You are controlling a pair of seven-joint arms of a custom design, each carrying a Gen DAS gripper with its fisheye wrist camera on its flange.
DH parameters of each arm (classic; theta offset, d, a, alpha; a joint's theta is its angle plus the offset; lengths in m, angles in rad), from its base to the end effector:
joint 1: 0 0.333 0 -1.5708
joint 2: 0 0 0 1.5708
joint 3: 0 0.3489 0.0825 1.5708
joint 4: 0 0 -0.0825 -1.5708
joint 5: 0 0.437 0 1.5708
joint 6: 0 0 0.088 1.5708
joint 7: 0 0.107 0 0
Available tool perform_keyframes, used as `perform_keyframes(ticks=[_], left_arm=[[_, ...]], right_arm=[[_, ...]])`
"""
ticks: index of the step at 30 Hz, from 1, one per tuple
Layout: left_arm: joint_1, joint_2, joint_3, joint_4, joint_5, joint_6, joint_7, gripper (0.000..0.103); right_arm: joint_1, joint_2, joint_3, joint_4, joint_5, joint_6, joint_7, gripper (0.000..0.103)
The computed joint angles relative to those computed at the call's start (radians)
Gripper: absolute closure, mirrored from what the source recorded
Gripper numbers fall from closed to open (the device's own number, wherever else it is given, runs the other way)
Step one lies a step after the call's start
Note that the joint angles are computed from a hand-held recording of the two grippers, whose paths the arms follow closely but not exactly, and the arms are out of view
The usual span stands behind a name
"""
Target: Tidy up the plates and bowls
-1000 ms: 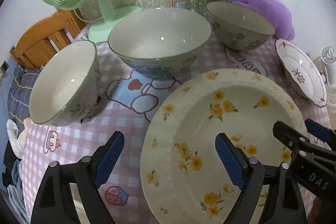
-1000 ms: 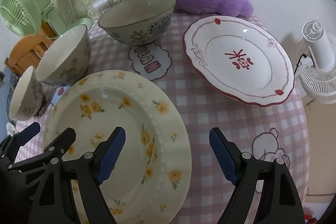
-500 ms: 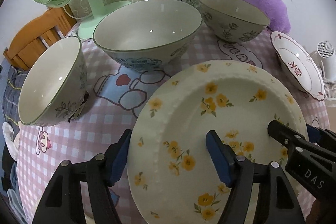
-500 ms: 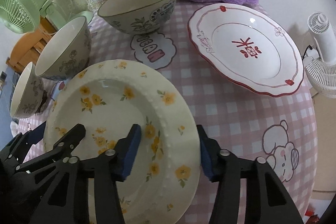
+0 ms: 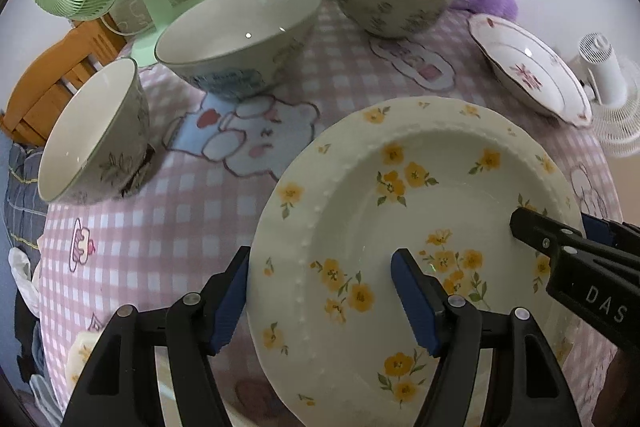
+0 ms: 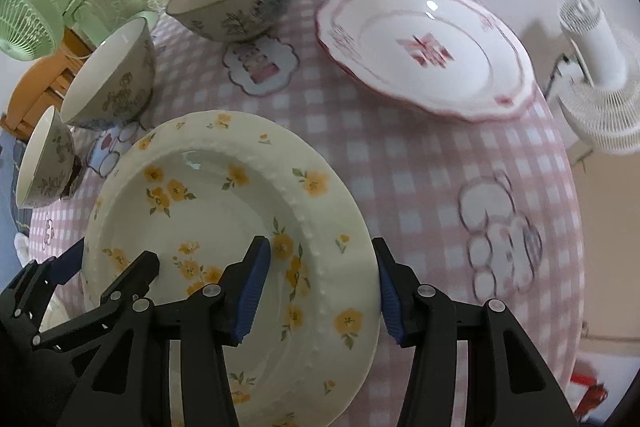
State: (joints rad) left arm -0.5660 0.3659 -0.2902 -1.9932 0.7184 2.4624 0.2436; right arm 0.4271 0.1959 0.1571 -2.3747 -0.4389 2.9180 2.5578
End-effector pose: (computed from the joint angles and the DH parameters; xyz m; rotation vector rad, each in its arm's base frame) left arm 0.4426 -0.4997 0.2897 -1.9378 2.0199 -0.3437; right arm 0.4598 0.3361 0.2644 -1.9710 1.9707 -0.1987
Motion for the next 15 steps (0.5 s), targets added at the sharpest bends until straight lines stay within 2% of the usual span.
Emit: perform_keyframes(ticks=[7,9,15], left_arm=[[-0.002,-0.004,-0.010,-0.002,-0.032,-0.013,0.005,0.031],[0.002,0.002,-0.010,0.003,-0.039,-0.002,0.009,0.028],[0.008,0.009,0.003,0.005,-0.030,0.024,-0.015,0.031]], right_arm=[[0.020,-0.044,-0.013,-0.057,-0.043,0.001,0.056,0.048],[0.021,-0.039,-0.013,-0.050,-0.053,-0.005,0.061,0.046],[0.032,-0.013,-0.035,-0.028,-0.144,0.019,0.113,0.040]])
